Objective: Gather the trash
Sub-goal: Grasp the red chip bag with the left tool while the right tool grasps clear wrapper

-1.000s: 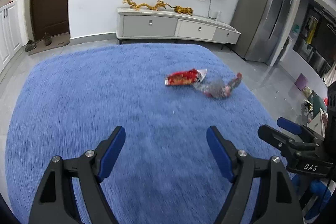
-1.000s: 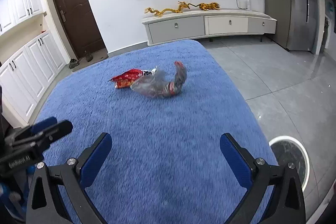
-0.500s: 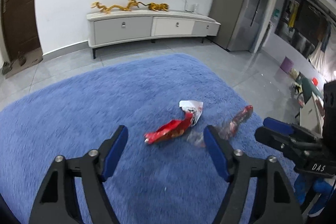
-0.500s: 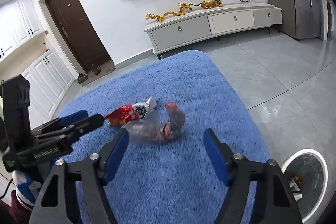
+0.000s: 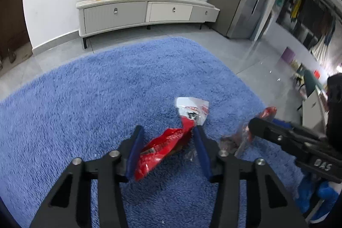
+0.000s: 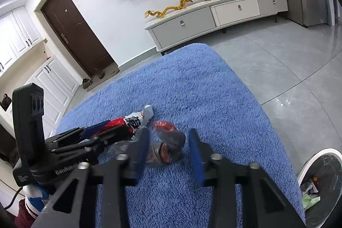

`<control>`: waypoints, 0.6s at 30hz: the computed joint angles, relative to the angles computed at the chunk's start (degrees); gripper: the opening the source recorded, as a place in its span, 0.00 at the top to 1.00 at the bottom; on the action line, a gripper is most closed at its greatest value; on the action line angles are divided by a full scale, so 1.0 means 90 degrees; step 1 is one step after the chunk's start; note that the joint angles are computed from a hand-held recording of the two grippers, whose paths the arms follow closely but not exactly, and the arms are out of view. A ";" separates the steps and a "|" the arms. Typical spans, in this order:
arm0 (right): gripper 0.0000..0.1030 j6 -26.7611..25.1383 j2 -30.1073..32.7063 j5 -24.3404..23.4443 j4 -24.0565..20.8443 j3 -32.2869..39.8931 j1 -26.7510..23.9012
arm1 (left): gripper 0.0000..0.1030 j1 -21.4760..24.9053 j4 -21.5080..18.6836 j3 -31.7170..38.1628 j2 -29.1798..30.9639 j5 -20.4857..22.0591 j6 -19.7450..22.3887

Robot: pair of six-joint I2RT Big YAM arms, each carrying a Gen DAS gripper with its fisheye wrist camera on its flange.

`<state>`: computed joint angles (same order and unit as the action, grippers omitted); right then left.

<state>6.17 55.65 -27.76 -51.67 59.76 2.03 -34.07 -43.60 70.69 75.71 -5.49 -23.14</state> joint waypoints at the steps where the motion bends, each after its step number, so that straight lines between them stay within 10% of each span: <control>1: 0.79 -0.0040 -0.0011 0.0009 -0.0018 -0.0002 0.0020 | 0.66 -0.0009 0.0022 -0.0025 -0.0035 -0.0022 -0.0027; 18: 0.87 -0.0283 -0.1204 0.0172 -0.0667 -0.0045 0.0111 | 0.79 -0.0736 -0.0287 -0.0980 -0.1787 -0.0979 -0.1128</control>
<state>3.62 44.81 -26.21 -57.67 59.35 3.03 -40.69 -46.18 61.87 59.63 -14.31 -33.28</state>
